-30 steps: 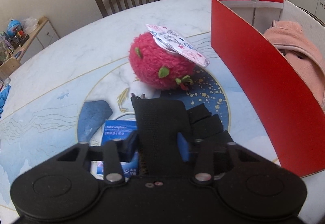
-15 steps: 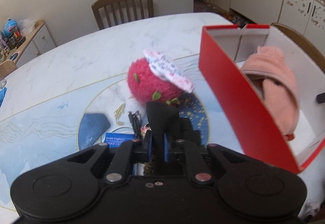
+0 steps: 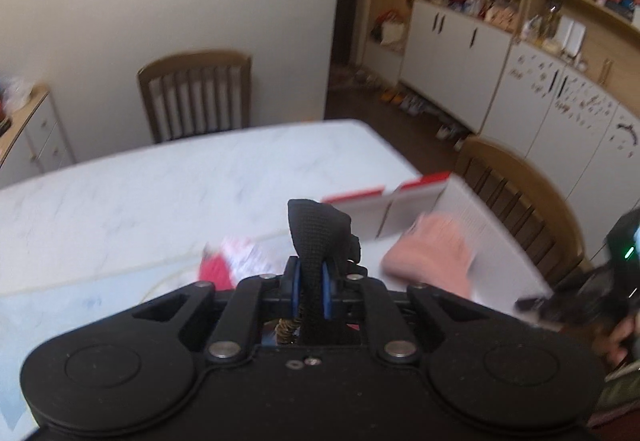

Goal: Organize objects
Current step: 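Carry the black strap item into the box beside the hat and release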

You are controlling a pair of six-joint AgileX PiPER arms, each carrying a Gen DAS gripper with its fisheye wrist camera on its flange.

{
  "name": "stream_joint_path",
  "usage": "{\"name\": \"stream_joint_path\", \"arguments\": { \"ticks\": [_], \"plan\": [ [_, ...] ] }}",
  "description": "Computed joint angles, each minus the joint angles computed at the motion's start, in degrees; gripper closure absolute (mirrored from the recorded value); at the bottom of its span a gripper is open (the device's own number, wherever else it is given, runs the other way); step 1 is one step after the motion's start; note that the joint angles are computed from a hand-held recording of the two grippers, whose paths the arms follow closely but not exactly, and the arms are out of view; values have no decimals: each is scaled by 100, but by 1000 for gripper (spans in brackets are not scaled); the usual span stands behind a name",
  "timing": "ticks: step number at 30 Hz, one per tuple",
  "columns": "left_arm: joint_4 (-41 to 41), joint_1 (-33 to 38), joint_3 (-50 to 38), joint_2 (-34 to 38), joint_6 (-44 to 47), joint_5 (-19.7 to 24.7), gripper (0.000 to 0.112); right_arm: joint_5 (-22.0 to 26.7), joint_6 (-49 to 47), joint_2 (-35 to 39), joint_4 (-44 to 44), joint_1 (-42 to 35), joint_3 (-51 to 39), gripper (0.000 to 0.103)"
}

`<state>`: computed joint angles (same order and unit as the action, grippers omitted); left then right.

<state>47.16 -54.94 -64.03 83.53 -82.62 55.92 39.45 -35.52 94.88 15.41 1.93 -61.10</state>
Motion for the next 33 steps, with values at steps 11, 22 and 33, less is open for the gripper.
{"name": "stream_joint_path", "arguments": {
  "ticks": [11, 22, 33],
  "plan": [
    [-518, 256, -1315, 1197, 1074, -750, 104, 71, -256, -18, 238, -102, -3, 100],
    [-1361, 339, -2347, 2279, 2174, -1190, 104, 120, -349, -43, 298, -127, -24, 100],
    [-2605, 518, -3410, 3468, 3331, -895, 104, 129, -536, 9, 358, -131, -53, 100]
  ]
}}
